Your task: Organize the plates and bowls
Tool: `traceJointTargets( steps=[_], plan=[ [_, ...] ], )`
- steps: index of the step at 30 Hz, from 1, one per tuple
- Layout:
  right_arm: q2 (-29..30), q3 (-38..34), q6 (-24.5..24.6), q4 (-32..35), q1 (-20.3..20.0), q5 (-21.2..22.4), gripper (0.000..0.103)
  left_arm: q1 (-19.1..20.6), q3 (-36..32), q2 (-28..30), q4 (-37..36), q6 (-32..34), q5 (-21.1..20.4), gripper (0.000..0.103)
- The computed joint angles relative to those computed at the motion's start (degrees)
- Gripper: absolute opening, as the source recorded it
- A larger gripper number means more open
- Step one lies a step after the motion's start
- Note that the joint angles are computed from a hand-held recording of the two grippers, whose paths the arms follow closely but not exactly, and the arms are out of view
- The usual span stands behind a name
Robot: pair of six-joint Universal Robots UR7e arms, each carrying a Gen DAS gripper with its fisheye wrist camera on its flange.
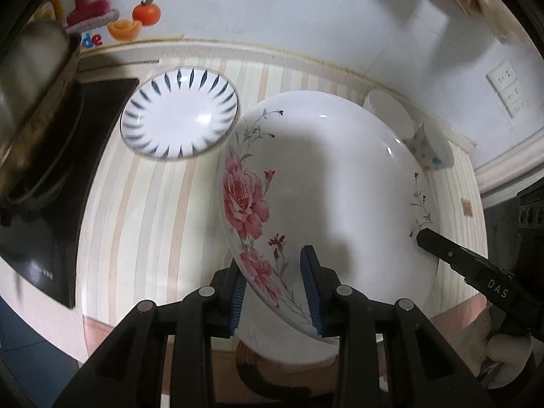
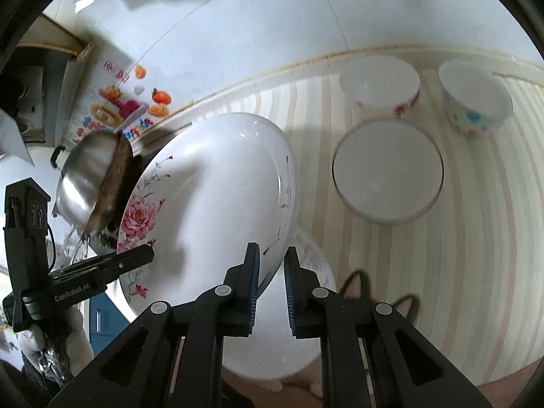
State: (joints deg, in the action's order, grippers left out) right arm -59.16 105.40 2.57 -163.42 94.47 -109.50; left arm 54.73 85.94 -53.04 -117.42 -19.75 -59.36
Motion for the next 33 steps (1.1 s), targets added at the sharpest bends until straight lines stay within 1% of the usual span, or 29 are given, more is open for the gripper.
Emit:
traceJointTargets(
  steps=[5, 13, 19, 26, 33],
  plan=[
    [-0.6, 4.5, 0.6, -2.2, -1.7, 1.8, 0.015, 0.4, 2.8, -0.8, 1.7, -2.0, -0.4, 0.029],
    [-0.4, 7.9, 0.4, -3.1, -3.9, 2.8, 0.015, 1.0, 5.5, -1.1, 3.4, -4.4, -0.8, 0.029],
    [0.2, 8.4, 0.4, -3.0, -4.7, 3.1, 0.015, 1.4, 5.8, -0.5, 4.9, -5.3, -0.8, 0.029],
    [0.8, 7.9, 0.7, -1.9, -4.9, 2.4, 0.015, 1.6, 6.0, 0.2, 6.7, -5.8, -0.9, 0.029],
    [1.2, 7.0, 1.6, 1.7, -4.5, 1.1, 0.016, 1.7, 4.8, 1.3, 8.1, -6.1, -0.4, 0.029]
  ],
)
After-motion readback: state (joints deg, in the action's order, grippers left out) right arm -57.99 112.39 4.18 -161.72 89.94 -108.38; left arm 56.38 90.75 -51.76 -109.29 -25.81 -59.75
